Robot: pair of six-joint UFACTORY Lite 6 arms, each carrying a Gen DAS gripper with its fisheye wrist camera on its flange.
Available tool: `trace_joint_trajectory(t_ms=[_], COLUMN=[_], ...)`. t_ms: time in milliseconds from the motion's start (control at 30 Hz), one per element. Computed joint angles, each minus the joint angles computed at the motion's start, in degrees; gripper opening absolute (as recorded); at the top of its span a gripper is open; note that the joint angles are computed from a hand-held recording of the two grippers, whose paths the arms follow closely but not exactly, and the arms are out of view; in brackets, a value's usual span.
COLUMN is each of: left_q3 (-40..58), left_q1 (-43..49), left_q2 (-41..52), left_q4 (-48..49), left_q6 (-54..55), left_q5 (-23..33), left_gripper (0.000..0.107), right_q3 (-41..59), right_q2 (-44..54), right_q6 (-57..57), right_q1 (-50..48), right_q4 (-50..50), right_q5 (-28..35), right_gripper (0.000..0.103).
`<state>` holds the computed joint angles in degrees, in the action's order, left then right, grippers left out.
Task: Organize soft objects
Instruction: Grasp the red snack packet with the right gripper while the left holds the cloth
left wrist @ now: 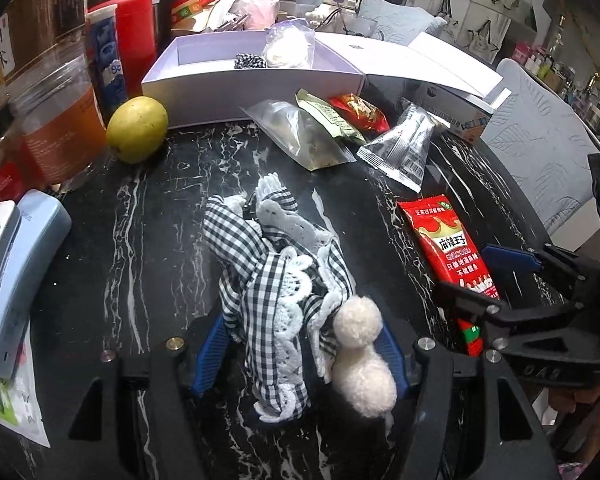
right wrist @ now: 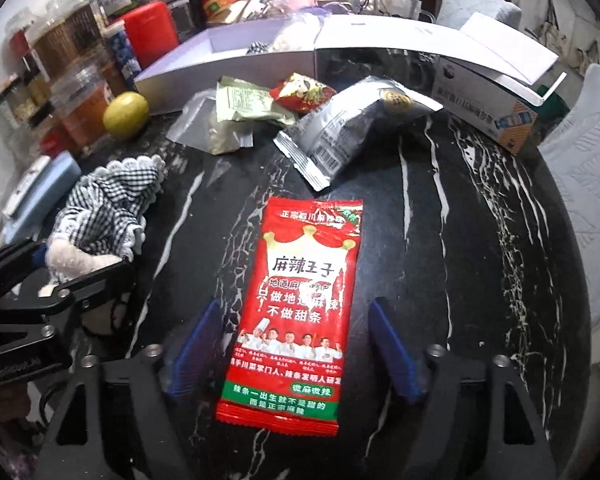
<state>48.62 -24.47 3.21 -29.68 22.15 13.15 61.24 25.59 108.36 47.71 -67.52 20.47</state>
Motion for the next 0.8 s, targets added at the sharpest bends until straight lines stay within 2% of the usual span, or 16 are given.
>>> trace_joint_trajectory(t_ms=[133, 267, 333, 367, 400, 567, 700, 800], left_q3=[1.0, 2.0, 2.6, 2.8, 3.0, 3.3, 2.2, 2.1], left_q1=[0.2, 0.4, -0.4, -0.7, -1.0, -1.7, -1.2, -1.0], left_q2=[1.2, 2.6, 3.2, 3.4, 3.6, 4.2, 3.5, 3.3], left_q4=[-0.4, -0.5, 3.9, 5.8, 7.8, 12.5, 5.3, 4.9], left_q6=[0.1, -0.2, -4.5, -6.4, -8.4, -12.8, -5.3, -5.0], left_q5=[0.3, 0.5, 0.1, -0.2, -0.4, -1.7, -2.6, -2.5], left_gripper=[0.067, 0.069, 0.070, 0.070, 0.070, 0.070, 0.062, 0.061], right_q3=[4.1, 5.4, 5.1, 4.7, 4.2, 2.2, 0.5, -1.6], right_q2=[3.1, 4.4, 4.4, 4.1, 3.7, 2.6, 1.3, -0.2], right_q6=[-6.2, -6.1, -3.8, -1.2, -0.5, 5.3, 7.9, 12.8], right_q1=[0.8, 1.3, 1.5, 1.7, 1.6, 2.0, 1.7, 1.1], right_q4=[5.4, 5.1, 2.4, 0.2, -0.4, -4.9, -7.3, -11.2], right_q5=[3.1, 4.2, 4.5, 5.1, 4.9, 5.3, 4.4, 2.8], right_gripper=[0.080, 0.080, 0.070, 0.055, 0.052, 0.047, 0.046, 0.046])
